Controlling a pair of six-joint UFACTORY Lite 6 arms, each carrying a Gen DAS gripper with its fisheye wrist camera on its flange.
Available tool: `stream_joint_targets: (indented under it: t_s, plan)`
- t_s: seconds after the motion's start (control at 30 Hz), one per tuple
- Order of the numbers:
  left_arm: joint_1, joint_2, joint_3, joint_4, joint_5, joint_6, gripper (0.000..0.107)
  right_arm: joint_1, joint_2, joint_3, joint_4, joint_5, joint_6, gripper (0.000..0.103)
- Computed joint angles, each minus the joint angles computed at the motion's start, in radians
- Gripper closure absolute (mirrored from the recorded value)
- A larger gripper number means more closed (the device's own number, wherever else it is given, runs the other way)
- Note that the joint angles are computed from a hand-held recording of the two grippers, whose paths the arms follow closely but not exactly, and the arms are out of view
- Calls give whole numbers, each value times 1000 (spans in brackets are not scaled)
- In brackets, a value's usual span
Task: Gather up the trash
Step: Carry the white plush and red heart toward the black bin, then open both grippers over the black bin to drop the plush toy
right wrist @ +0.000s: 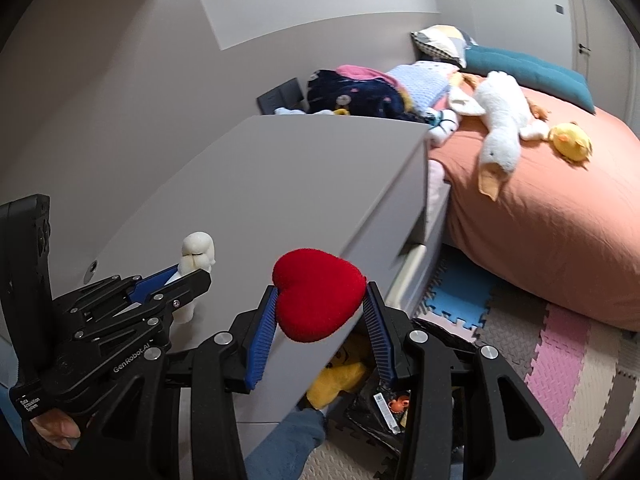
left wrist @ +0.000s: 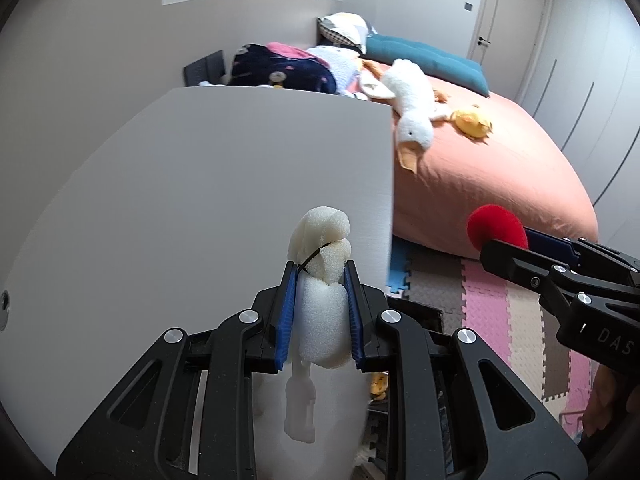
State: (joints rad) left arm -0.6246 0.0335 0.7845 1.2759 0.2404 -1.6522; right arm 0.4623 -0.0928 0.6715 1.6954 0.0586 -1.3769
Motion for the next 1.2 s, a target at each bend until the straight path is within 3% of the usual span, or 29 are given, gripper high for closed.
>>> stream_joint_targets:
  t_s: [0.13,0.63,0.9,1.2]
  plan:
    - [-45,40,44,-15,9,8,84,-63,-64,-61,-34,20,23,58]
    - [-216,231,264,-132,24,128,84,-350,-282,-221,-436,119,328,58]
    - [-271,337,372,-234,9,246,84,-514,-332,-266,-450,184,272,58]
    - [-282,422,445,-385,-23,404,82,-595,-266,-254,-362,197,150,58]
